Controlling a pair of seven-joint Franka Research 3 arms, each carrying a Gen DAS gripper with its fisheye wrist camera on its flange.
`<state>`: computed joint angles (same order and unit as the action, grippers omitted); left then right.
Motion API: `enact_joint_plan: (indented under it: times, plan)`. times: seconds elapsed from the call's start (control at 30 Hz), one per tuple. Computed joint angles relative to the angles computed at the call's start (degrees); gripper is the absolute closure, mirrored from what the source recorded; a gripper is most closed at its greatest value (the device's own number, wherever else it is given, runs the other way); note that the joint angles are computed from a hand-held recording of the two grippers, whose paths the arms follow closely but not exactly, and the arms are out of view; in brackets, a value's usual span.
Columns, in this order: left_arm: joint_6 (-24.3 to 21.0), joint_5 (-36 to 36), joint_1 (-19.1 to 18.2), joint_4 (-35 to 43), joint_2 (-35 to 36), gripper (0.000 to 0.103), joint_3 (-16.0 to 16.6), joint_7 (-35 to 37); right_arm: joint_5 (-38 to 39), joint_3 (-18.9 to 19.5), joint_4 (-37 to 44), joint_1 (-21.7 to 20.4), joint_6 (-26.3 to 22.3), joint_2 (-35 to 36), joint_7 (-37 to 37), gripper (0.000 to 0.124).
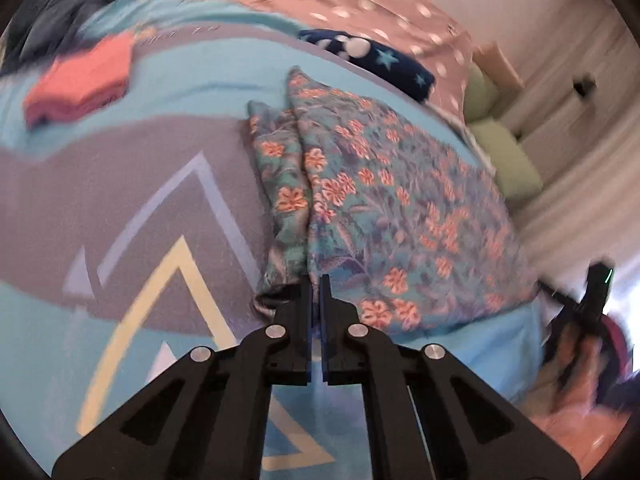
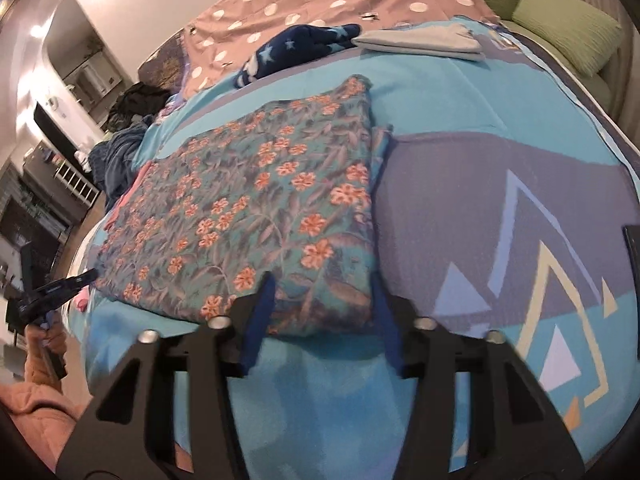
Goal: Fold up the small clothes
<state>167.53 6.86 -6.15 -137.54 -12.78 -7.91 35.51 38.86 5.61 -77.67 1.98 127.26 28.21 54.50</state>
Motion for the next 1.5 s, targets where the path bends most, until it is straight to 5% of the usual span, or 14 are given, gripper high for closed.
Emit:
enact_joint_plan:
  times: [0.07,0.23,0.3,0.5,0.6,0.63,0.67,0.73,0.93,1.0,1.1,1.27,1.33,1.5]
  plan:
    - [-0.3,4.6,2.4,-0.4,-2.4,0.101,-2.4,-4.0,0.6,-0.2,-0.6,-0.3,0.3,-0.5,1.1,0.096]
    - [-7.7,0.9,-2.3,-1.6,-4.0,0.101,0.8,2.9,1.8,-0.7,-1.1,-1.9,-1.0,-0.2,2.9,0.095]
    - [-7.3,0.1,-2.1,-3.2,-3.9,0.103,0.6,3.1,2.5,-0.6,-2.5,-2.3,-0.5,-0.9,2.4,0.094]
    - [-12.0,9.9,4.5,-1.3,-8.6,0.101,-4.4,-5.8,8.2,0.6,-4.9,-4.4,-0.4,-2.1,-2.9,0.084]
    - [-13.8,15.0,5.1,4.4,-6.2,0.084,-5.3,-6.1,13.0,1.7,-4.7,-5.4,-1.4,-1.6,-6.8,0.067]
    - [-13.3,16.0,4.4,7.3,-4.1,0.068,-5.4,-5.0,13.4,1.6,-4.2,-5.2,-1.5,-1.2,-7.1,0.066]
    - [-12.6,16.1,3.5,9.5,-2.0,0.056,-4.9,-3.5,13.1,1.5,-3.1,-4.8,-1.9,-0.2,-6.7,0.068]
    - [-13.3,13.7,0.5,17.3,5.2,0.054,-4.1,3.2,12.1,1.2,-1.6,-4.3,-2.9,1.1,-5.7,0.118]
    - [-21.1,4.7,-3.6,35.1,20.8,0.053,-4.7,18.8,14.1,-0.2,-9.6,-5.5,0.6,-4.4,-12.5,0.124]
    - [-23.7,6.4,-4.5,36.0,22.0,0.049,-4.1,19.1,9.1,-2.4,-10.3,-4.0,4.0,-3.5,-8.1,0.124]
    - [-30.5,7.8,-4.9,35.3,21.8,0.048,-2.8,15.2,16.2,-0.6,-9.1,-8.0,0.4,-2.5,-8.1,0.124]
    - [-30.8,9.8,-4.6,27.2,14.3,0.048,-2.7,8.7,21.3,1.3,-7.9,-9.1,-5.4,-3.4,-17.3,0.117]
    - [-31.6,11.7,-4.6,24.7,11.1,0.048,-3.1,5.9,19.5,1.0,-6.1,-7.4,-5.8,-2.8,-18.5,0.102]
    - [-31.4,15.3,-4.1,20.1,6.3,0.048,-4.1,-1.6,15.0,0.2,1.2,-5.1,-5.5,1.9,-13.0,0.086]
